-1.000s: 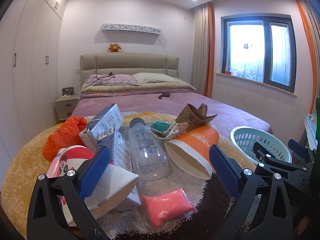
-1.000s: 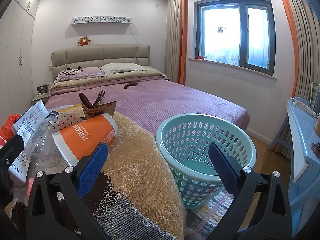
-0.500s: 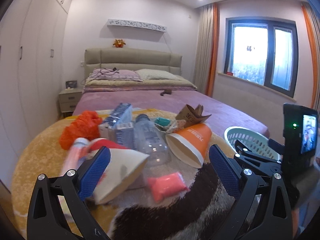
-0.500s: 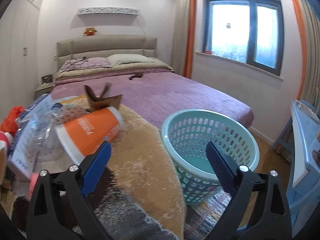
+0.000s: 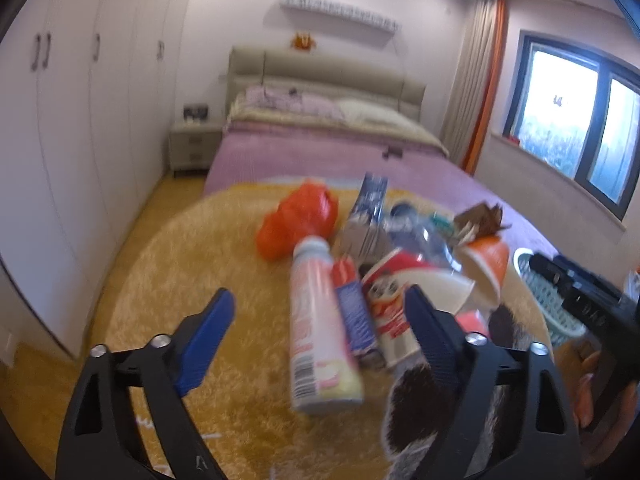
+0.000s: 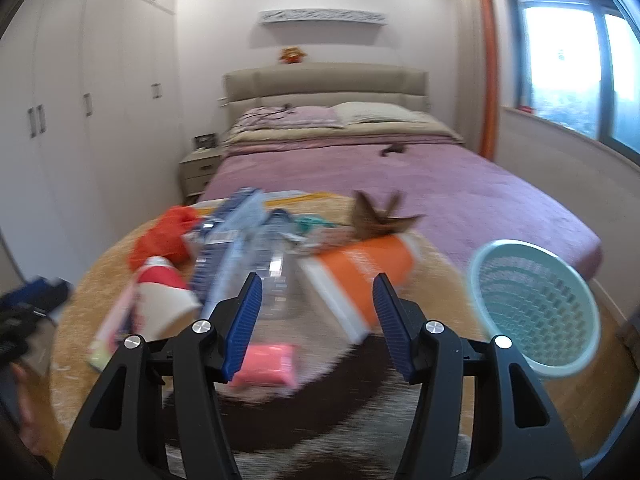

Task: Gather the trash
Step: 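Grasp the white-pink drink bottle with the left tool while the right tool grasps the red-white paper cup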

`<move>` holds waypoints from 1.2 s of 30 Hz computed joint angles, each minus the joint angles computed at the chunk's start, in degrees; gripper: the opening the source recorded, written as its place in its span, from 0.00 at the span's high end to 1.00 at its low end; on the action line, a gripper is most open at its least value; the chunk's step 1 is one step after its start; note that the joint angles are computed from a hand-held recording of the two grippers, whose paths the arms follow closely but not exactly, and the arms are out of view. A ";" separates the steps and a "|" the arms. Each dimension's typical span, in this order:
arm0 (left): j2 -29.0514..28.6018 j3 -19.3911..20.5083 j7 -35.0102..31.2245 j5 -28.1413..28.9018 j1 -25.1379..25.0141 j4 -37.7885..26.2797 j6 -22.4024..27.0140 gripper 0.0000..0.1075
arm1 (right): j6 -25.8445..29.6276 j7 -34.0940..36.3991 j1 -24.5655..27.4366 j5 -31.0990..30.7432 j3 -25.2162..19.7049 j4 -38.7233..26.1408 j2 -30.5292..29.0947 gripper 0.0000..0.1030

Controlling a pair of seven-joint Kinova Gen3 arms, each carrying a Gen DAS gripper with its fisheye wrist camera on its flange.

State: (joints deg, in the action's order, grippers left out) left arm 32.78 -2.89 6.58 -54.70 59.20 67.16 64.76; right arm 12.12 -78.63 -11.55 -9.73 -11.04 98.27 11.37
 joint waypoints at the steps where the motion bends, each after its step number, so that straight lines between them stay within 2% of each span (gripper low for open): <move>1: -0.45 0.80 -0.82 1.56 -1.40 0.79 -1.38 0.29 | 0.54 1.40 0.96 -1.07 -1.59 -0.35 0.14 0.47; 6: -0.31 1.95 -4.13 7.55 -5.43 1.79 -4.85 0.46 | 7.84 7.63 3.00 -5.81 -5.59 -5.39 3.10 0.47; 11: -0.30 1.63 -6.96 10.63 -7.22 3.03 -8.70 0.46 | 14.19 11.95 2.37 -10.25 -5.44 -9.34 6.33 0.36; 18: 1.70 1.56 -14.15 15.24 -9.01 -0.41 -9.85 0.43 | 23.72 15.27 3.11 -16.07 -5.29 -16.88 12.47 0.35; 21: 2.34 1.15 -15.64 17.34 -9.61 -1.05 -10.50 0.43 | 24.10 15.57 2.76 -17.43 -4.57 -17.04 12.74 0.35; 23: 3.15 1.20 -17.10 19.03 -10.31 -2.05 -10.56 0.44 | 24.52 16.46 3.11 -18.40 -4.75 -17.02 12.79 0.39; 24: 3.88 1.09 -17.87 19.74 -10.46 -3.20 -9.78 0.45 | 24.81 16.56 2.83 -18.35 -4.54 -17.03 12.76 0.46; 26: 4.66 0.50 -18.60 20.59 -10.39 -4.34 -9.07 0.46 | 24.24 17.24 2.87 -18.86 -4.52 -16.64 12.51 0.52; 28: 5.04 0.02 -18.85 21.29 -10.37 -4.92 -8.99 0.46 | 24.58 19.04 3.96 -20.45 -5.32 -16.51 12.32 0.72; 30: 4.97 -0.36 -19.02 21.92 -10.36 -4.75 -9.57 0.48 | 25.14 20.31 4.34 -21.31 -5.47 -16.54 12.08 0.78; 32: 4.18 -0.72 -18.17 21.74 -10.13 -2.99 -11.78 0.55 | 26.03 21.06 4.55 -22.19 -5.37 -16.74 12.04 0.81; 36: 2.62 -2.12 -14.25 20.02 -7.98 -0.12 -12.56 0.56 | 27.34 22.80 5.58 -24.44 -5.36 -16.39 11.34 0.84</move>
State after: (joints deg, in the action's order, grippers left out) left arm 35.40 -5.00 -7.67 -34.68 51.22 67.05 52.20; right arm 39.46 -55.82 -5.97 -34.17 -16.41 81.88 22.71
